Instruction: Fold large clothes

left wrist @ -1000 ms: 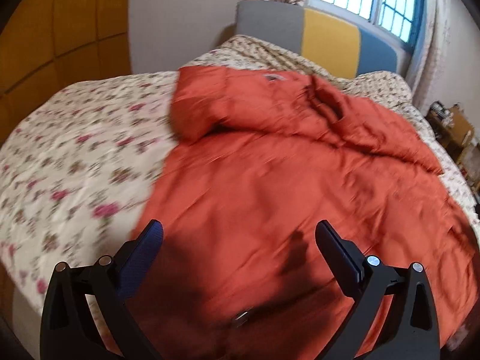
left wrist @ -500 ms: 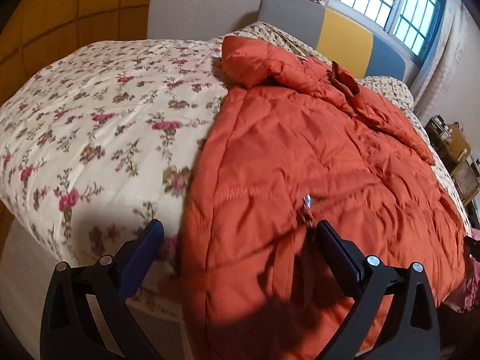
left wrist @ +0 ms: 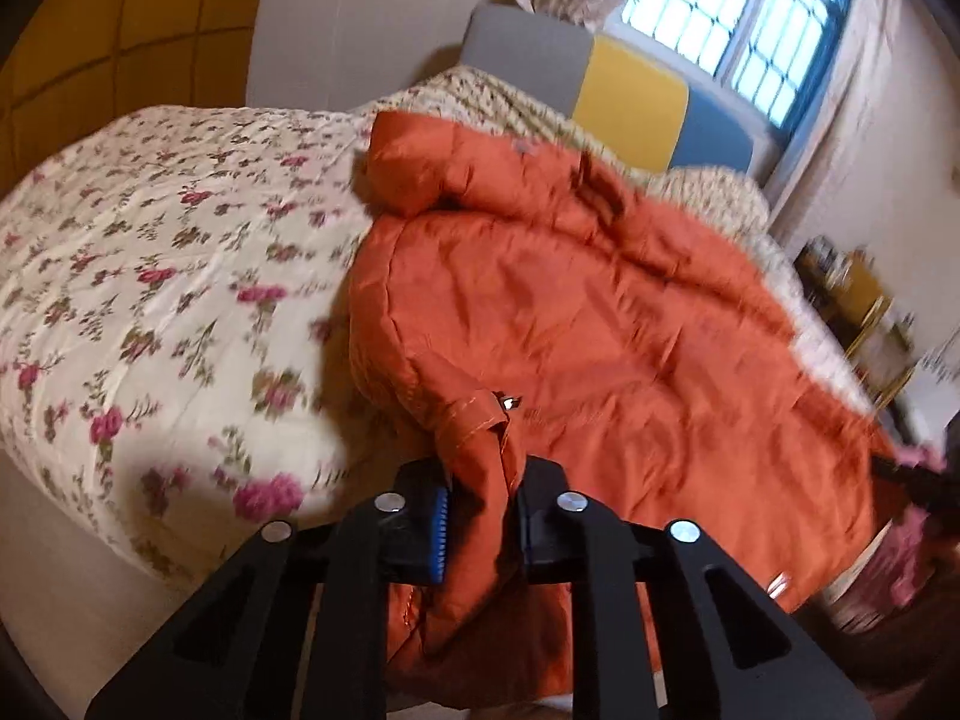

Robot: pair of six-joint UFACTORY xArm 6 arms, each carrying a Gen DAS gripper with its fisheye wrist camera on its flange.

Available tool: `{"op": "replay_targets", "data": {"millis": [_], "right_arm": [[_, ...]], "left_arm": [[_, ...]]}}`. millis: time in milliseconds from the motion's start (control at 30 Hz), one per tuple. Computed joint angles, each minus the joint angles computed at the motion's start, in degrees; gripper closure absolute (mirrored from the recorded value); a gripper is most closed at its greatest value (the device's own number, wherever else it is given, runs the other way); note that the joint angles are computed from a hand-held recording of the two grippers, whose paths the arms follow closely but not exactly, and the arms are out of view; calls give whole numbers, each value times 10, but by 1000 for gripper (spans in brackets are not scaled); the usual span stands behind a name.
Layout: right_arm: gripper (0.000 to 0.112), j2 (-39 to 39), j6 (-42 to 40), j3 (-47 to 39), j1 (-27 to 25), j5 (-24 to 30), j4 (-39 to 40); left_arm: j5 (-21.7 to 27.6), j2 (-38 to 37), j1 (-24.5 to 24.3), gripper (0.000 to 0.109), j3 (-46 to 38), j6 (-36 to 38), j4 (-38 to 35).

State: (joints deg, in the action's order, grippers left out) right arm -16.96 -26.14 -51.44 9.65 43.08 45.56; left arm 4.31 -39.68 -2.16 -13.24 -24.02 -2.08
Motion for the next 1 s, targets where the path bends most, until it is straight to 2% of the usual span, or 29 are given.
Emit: {"op": "replay_targets", "data": {"millis": [100, 167, 267, 400, 500, 667, 767, 867, 1000], "right_arm": [[96, 29, -30, -43, -2, 2, 69], [96, 55, -41, -77, 3, -3, 103], [96, 91, -48, -124, 12, -21, 127], [96, 153, -39, -196, 29, -46, 123], [96, 200, -20, -252, 36, -53, 107], [96, 282, 20, -346, 39, -57, 70], [96, 337, 62, -410, 41, -57, 34], [96, 393, 99, -479, 43, -52, 1], [96, 477, 169, -588, 44, -33, -53]], "left_arm": [[-16, 17, -8, 93, -27, 72, -93], [-35, 36, -20, 93, -54, 152, -183], [-44, 68, -28, 93, -101, 251, -286], [-47, 127, -35, 93, -177, 403, -448], [-43, 174, -31, 93, -232, 473, -514], [-27, 249, -15, 93, -315, 559, -597], [-14, 297, -1, 93, -365, 571, -611], [-6, 341, 12, 93, -409, 571, -609], [-6, 403, 27, 93, -467, 519, -552]]}}
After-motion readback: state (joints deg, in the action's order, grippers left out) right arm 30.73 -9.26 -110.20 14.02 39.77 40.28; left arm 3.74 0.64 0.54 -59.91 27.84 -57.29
